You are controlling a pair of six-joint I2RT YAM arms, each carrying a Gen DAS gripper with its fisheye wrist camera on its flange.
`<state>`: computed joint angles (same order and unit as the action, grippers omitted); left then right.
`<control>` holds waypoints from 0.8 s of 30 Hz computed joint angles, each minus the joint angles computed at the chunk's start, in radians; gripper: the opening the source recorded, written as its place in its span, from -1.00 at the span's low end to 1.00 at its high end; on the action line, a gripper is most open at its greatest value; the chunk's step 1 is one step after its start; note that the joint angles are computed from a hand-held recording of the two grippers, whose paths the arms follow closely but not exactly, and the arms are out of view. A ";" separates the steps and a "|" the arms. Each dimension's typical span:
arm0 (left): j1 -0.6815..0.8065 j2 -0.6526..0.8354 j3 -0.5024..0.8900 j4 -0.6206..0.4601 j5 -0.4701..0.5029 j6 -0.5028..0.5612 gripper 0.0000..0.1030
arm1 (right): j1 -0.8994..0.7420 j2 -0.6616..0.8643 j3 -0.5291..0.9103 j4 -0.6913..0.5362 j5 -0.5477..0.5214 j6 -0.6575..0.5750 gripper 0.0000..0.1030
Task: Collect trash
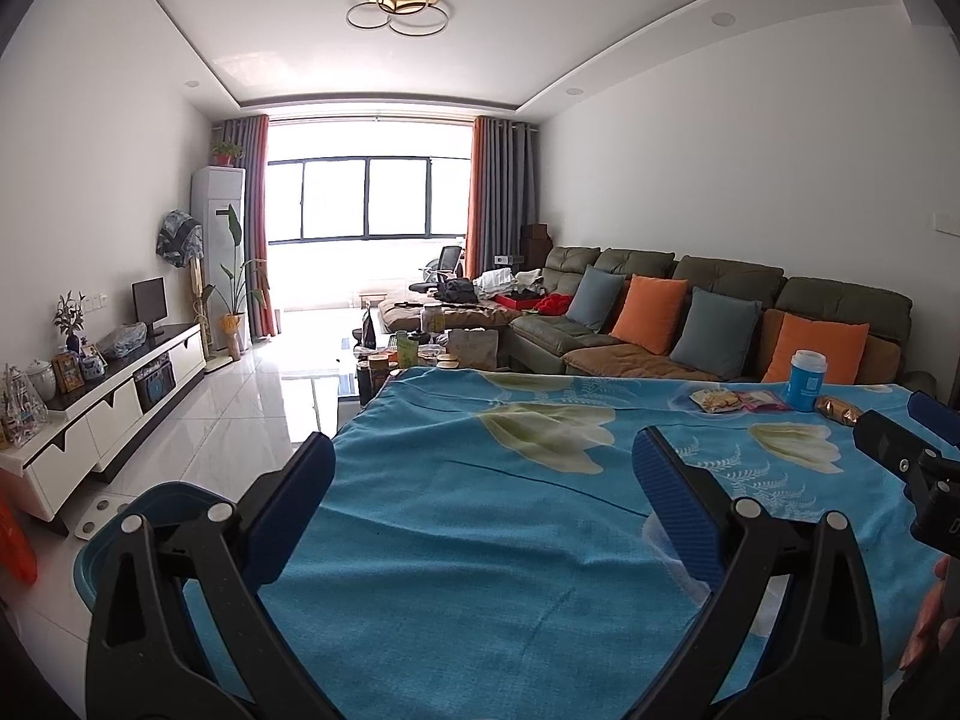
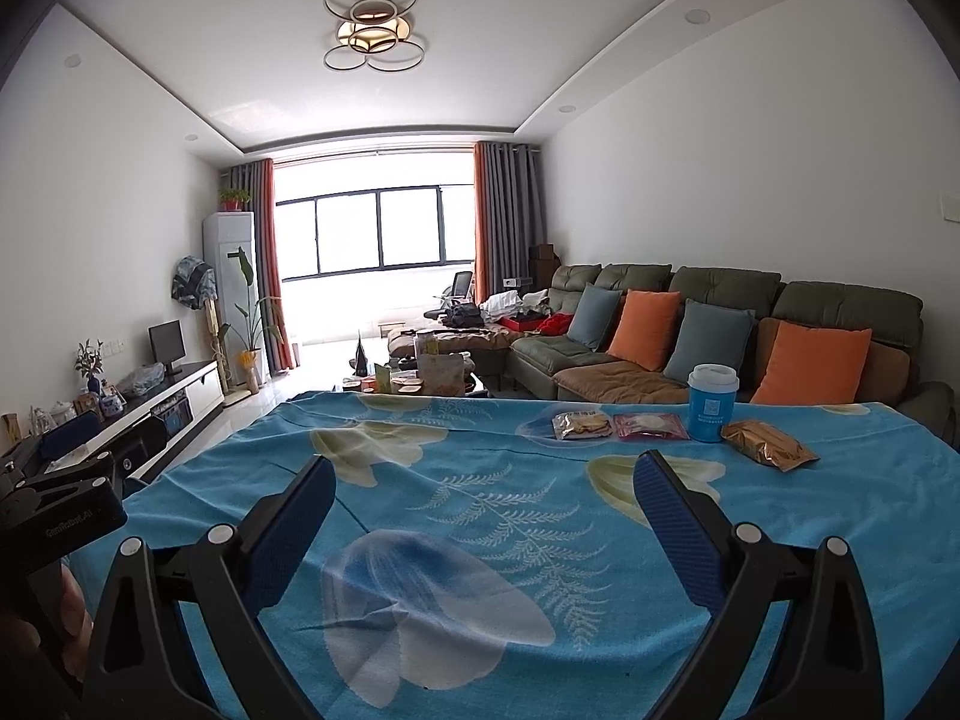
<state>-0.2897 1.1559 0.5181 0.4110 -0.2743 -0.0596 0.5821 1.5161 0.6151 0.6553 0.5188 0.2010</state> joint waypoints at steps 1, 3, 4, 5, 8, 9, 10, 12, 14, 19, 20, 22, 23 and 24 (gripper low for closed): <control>-0.001 0.001 0.002 0.000 -0.001 0.000 0.89 | 0.001 -0.001 -0.001 0.001 0.003 0.001 0.87; 0.000 0.001 0.000 0.001 0.000 0.001 0.89 | -0.001 0.001 0.002 0.000 0.001 0.001 0.87; 0.000 0.001 0.000 0.003 -0.001 0.002 0.89 | -0.001 0.001 0.003 -0.002 0.001 0.002 0.87; -0.003 0.004 0.002 0.004 -0.004 0.003 0.89 | -0.001 0.001 0.004 -0.003 0.001 0.002 0.87; -0.004 0.000 0.000 0.002 -0.008 0.003 0.89 | -0.003 0.003 0.005 0.001 0.000 -0.002 0.87; -0.004 -0.003 0.000 0.002 -0.007 0.003 0.89 | -0.002 0.003 0.005 0.001 0.002 -0.004 0.87; -0.005 -0.005 -0.001 0.001 -0.008 0.004 0.89 | -0.003 0.004 0.007 0.001 0.003 -0.005 0.87; -0.006 -0.005 0.002 -0.001 -0.011 0.006 0.89 | -0.005 0.005 0.009 0.000 0.000 -0.002 0.87; -0.007 -0.005 0.003 -0.002 -0.013 0.005 0.89 | -0.005 0.006 0.009 0.002 0.000 -0.003 0.87; -0.008 -0.002 0.004 -0.001 -0.015 0.006 0.89 | -0.003 0.008 0.008 0.011 0.002 -0.005 0.87; -0.008 -0.002 0.004 0.001 -0.015 0.006 0.89 | -0.003 0.008 0.008 0.011 0.003 -0.005 0.87; -0.009 -0.001 0.004 0.002 -0.017 0.007 0.89 | -0.002 0.008 0.007 0.012 0.004 -0.006 0.87; -0.008 0.000 0.004 0.001 -0.017 0.007 0.89 | -0.003 0.008 0.009 0.010 0.004 -0.005 0.87; -0.008 -0.001 0.004 -0.001 -0.015 0.005 0.89 | -0.004 0.009 0.009 0.010 0.004 -0.003 0.87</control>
